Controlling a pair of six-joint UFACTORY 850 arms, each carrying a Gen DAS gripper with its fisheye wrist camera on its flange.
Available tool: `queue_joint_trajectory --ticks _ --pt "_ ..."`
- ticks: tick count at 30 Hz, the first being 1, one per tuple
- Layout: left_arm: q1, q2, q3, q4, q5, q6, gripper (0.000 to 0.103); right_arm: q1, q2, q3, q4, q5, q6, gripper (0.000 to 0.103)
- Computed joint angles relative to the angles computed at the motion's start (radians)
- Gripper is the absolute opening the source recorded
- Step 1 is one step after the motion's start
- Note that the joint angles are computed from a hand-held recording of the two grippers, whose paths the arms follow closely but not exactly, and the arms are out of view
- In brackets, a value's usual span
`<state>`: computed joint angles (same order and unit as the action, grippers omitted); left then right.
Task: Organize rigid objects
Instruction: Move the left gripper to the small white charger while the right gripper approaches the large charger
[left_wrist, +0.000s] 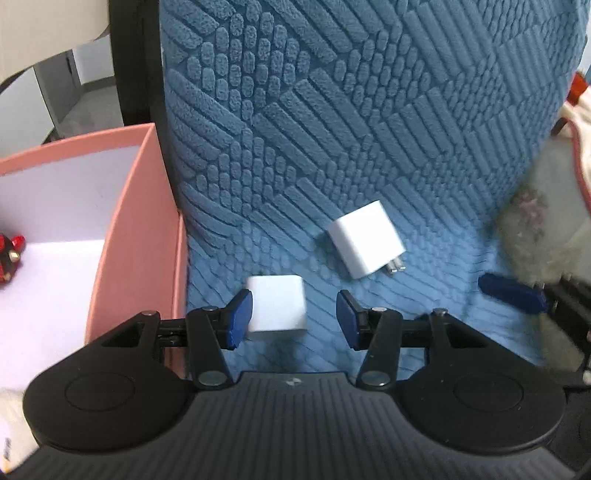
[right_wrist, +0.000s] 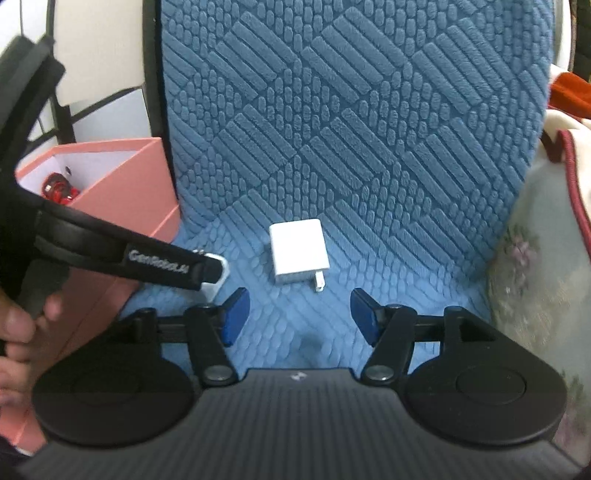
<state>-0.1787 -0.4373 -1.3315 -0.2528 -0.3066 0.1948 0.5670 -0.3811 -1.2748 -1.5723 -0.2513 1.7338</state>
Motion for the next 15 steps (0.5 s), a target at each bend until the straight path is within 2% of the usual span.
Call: queue_joint_trajectory --ticks 5,8,12,15 --pt "-0.004 -0.027 -0.031 0.074 -0.028 -0.067 0.056 -0.016 -0.071 -0.072 0.041 0.021 -0.085 0.063" --pt "-0.002 -0.043 -0.048 0.081 -0.044 -0.091 0.056 -0.011 -0.103 -0.105 0.07 0.0 -0.141 0.063" --pt "-0.003 -0.07 -0.079 0.103 -0.065 -0.114 0.056 -0.02 -0.142 -0.145 0.149 -0.001 -0.244 0.063" --pt "-0.001 -0.078 -0.086 0.105 -0.072 -0.123 0.056 -0.023 -0.161 -0.165 0.15 0.009 -0.286 0.063"
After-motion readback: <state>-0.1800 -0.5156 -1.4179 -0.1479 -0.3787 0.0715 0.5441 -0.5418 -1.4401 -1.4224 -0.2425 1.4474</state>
